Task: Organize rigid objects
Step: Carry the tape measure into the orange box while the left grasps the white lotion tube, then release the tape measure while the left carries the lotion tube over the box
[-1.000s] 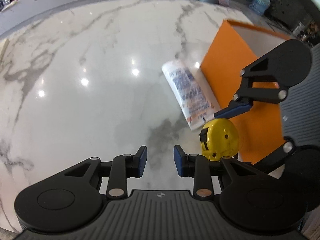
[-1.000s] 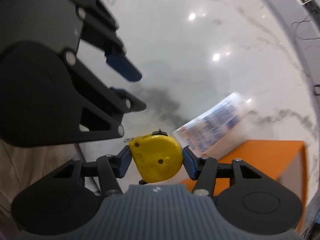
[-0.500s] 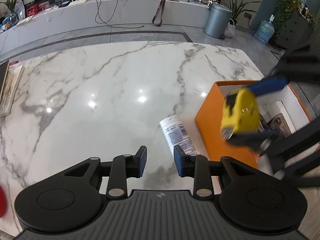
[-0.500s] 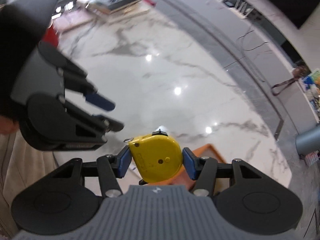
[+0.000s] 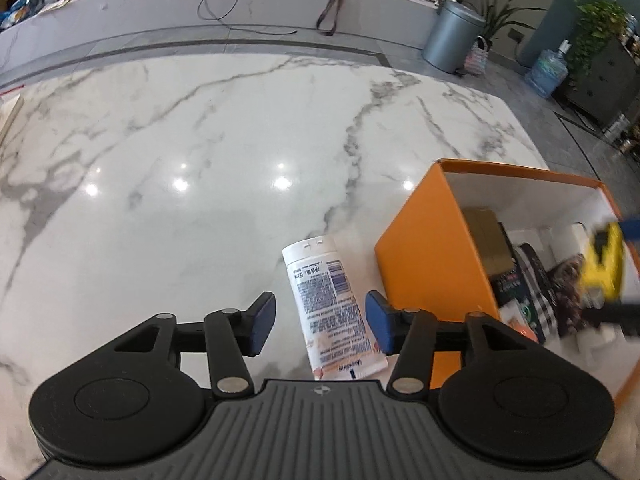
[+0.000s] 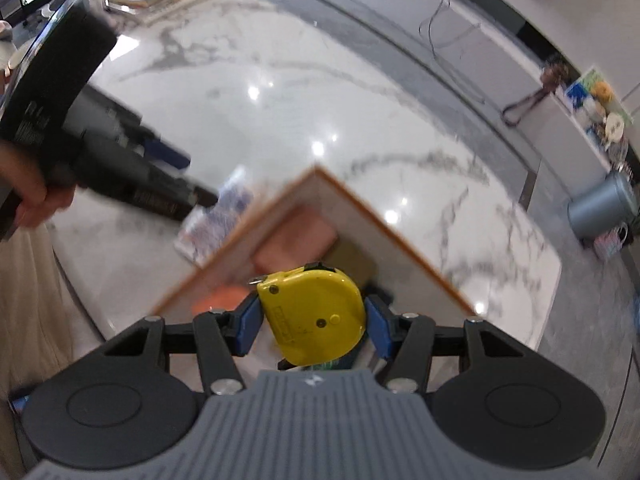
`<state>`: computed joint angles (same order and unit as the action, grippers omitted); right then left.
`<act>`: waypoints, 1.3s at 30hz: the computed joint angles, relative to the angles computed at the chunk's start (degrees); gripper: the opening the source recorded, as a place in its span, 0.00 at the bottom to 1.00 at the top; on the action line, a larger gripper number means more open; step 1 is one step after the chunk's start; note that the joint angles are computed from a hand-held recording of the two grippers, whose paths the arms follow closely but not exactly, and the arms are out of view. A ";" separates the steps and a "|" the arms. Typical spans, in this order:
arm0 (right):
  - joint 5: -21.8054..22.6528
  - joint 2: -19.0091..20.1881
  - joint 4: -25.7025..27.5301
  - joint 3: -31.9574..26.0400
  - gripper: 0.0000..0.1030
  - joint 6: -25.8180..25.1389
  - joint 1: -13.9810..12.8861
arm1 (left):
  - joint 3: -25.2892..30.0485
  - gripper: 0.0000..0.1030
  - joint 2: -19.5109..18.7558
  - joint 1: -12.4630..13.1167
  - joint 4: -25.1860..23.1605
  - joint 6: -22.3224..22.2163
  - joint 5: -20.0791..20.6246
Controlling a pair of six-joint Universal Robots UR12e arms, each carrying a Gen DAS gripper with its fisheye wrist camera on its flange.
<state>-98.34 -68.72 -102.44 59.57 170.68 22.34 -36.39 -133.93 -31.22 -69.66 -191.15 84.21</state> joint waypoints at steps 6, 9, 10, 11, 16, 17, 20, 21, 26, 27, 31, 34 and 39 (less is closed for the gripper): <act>0.70 -1.78 3.19 4.40 0.54 2.97 -1.49 | 1.79 0.61 -2.16 -0.73 -0.27 -1.61 2.11; 2.41 -2.30 5.25 6.11 0.54 4.67 -2.44 | 3.06 0.61 -3.13 -1.18 -1.03 -1.71 4.20; 3.02 -2.48 5.86 6.79 0.54 5.23 -2.75 | 3.45 0.61 -3.39 -1.34 -1.31 -1.46 5.05; 3.46 -2.51 6.57 7.15 0.54 5.63 -2.97 | 3.82 0.61 -3.63 -1.45 -1.55 -1.15 5.54; 4.96 -2.65 9.03 8.73 0.54 6.86 -4.09 | 5.71 0.60 -4.88 -1.88 -3.04 0.06 6.43; 5.28 -2.72 9.18 9.03 0.54 6.90 -4.26 | 5.89 0.60 -5.01 -1.99 -3.05 0.05 7.01; 5.83 -2.80 9.44 9.82 0.54 6.93 -4.65 | 7.24 0.60 -5.79 -2.24 -3.97 0.67 8.45; 6.07 -2.87 9.41 10.08 0.54 6.95 -4.77 | 7.85 0.60 -6.11 -2.30 -4.86 1.10 8.76; 6.40 -3.38 8.54 11.68 0.54 6.84 -4.98 | 6.68 0.54 -5.96 -3.04 -3.21 4.59 12.39; 5.96 -3.45 8.30 11.95 0.54 6.54 -4.89 | 6.20 0.53 -5.76 -3.05 -2.67 4.98 12.32; 6.31 -3.98 6.89 13.16 0.53 6.75 -5.09 | 5.96 0.51 -5.60 -3.28 -2.47 6.89 12.94; 6.42 -4.64 5.69 14.46 0.53 6.73 -5.15 | 6.39 0.50 -5.82 -3.54 -2.71 7.84 13.69; 5.64 -5.77 1.91 16.27 0.60 7.23 -4.98 | 5.30 0.49 -5.27 -3.67 -1.83 8.21 14.23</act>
